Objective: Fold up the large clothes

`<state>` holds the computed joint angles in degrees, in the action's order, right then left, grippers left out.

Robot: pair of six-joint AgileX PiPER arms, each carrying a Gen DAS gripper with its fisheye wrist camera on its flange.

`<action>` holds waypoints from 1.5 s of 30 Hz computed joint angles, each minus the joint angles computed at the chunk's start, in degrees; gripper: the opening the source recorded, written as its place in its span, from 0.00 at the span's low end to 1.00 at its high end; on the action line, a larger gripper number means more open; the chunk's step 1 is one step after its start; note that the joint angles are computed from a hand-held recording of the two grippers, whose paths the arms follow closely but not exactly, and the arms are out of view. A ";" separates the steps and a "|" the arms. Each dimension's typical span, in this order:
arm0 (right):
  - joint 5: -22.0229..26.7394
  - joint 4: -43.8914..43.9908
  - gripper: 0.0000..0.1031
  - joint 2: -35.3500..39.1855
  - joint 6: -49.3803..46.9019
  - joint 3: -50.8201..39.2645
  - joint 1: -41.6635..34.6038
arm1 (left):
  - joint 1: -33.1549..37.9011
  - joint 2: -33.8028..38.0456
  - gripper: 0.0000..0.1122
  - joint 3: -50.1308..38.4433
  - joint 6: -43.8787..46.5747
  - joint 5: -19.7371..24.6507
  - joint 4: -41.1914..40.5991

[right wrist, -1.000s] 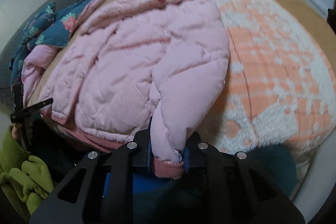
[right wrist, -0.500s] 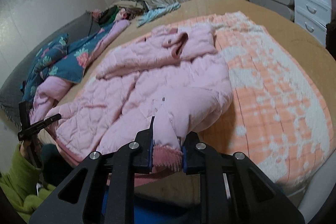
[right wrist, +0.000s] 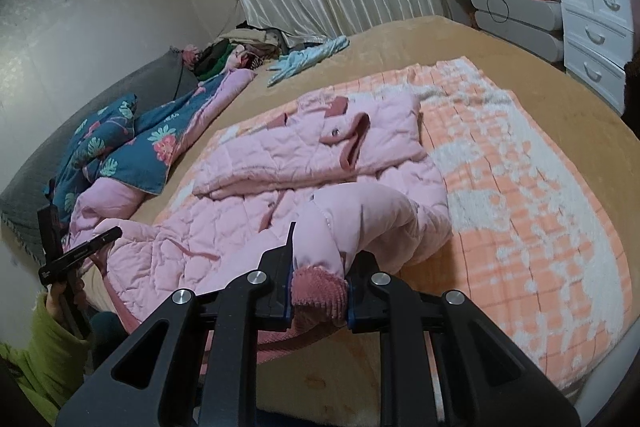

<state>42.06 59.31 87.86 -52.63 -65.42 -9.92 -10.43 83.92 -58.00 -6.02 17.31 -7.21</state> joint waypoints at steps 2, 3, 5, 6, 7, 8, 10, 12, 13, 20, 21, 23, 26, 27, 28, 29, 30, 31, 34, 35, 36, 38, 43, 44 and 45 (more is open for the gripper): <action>0.40 0.04 0.16 0.48 0.76 -1.78 0.00 | 0.23 0.43 0.08 -1.83 0.35 0.02 -0.54; 0.50 0.05 0.16 0.64 1.21 -2.60 0.05 | 0.32 0.70 0.08 -2.78 0.38 -0.04 -0.53; 0.56 -0.23 0.16 1.28 2.52 -4.77 0.09 | 0.45 1.20 0.08 -4.53 -0.17 -0.13 -0.08; 0.74 -0.31 0.16 1.69 3.33 -5.94 -0.02 | 0.73 1.51 0.08 -5.72 0.20 -0.14 -0.80; 1.02 -0.27 0.16 2.03 3.99 -6.85 -0.20 | 1.22 1.84 0.08 -6.93 1.48 -0.07 -2.68; 1.34 -0.28 0.15 2.58 4.93 -8.31 -0.42 | 1.60 2.01 0.08 -7.73 2.52 0.09 -4.15; 1.59 -0.75 0.15 3.27 6.10 -10.60 -0.57 | 2.30 2.70 0.08 -10.18 3.56 0.61 -5.77; 1.94 -0.93 0.15 4.20 7.21 -13.26 -0.71 | 2.78 3.50 0.09 -12.64 3.44 1.23 -5.70; 2.37 -0.87 0.14 4.88 7.83 -14.96 -0.89 | 3.18 4.00 0.09 -14.00 3.85 1.69 -6.26; 2.39 -2.90 0.14 8.47 12.77 -23.80 -0.23 | 5.36 7.15 0.09 -22.44 4.64 4.66 -8.49; 2.33 -3.44 0.14 8.92 13.60 -24.94 0.01 | 5.58 7.95 0.09 -24.28 3.52 5.34 -7.89; 2.34 -4.60 0.13 10.04 15.61 -27.79 0.52 | 5.55 8.68 0.09 -26.04 1.73 5.97 -6.42; 2.35 -6.21 0.13 12.18 18.60 -32.11 1.18 | 5.08 10.72 0.09 -29.89 -1.72 7.17 -2.58; 2.32 -6.90 0.13 13.05 19.81 -33.61 1.38 | 4.90 11.87 0.09 -31.72 -3.17 7.69 -0.97; 2.24 -8.04 0.13 14.10 21.24 -35.34 1.72 | 4.75 12.72 0.09 -33.01 -4.31 8.10 0.30; 1.85 -9.36 0.13 15.09 22.91 -36.84 2.13 | 4.22 14.11 0.09 -34.94 -7.16 8.75 3.57; 1.60 -10.49 0.13 16.02 24.44 -38.14 2.43 | 3.93 14.94 0.09 -36.07 -8.67 9.11 5.23; 1.54 -11.93 0.13 17.41 26.33 -40.03 2.75 | 3.56 16.19 0.09 -37.65 -10.18 9.63 7.17; 2.47 -14.31 0.13 21.07 30.23 -44.86 3.00 | 2.96 19.63 0.09 -42.25 -12.46 11.62 10.37; 2.78 -15.08 0.13 22.31 31.46 -46.51 3.00 | 2.90 20.72 0.09 -43.51 -13.08 12.05 11.57; 3.22 -15.70 0.13 23.30 32.59 -47.96 2.97 | 2.77 21.46 0.09 -44.43 -13.70 12.38 12.58; 4.55 -16.52 0.13 25.96 34.91 -51.67 2.81 | 2.42 23.71 0.09 -47.37 -14.87 13.72 14.60; 9.15 -17.49 0.14 33.15 40.26 -62.27 2.08 | 2.66 28.50 0.09 -54.12 -15.80 16.95 15.61; 10.01 -17.41 0.14 34.24 41.08 -63.95 1.87 | 2.67 29.14 0.09 -54.97 -16.13 17.42 15.93; 11.06 -17.51 0.14 35.71 42.18 -66.29 1.70 | 2.70 29.95 0.09 -55.93 -16.38 17.77 16.08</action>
<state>53.11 41.80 123.56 -10.45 -131.71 -8.22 -7.73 113.87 -113.92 -22.40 35.08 8.87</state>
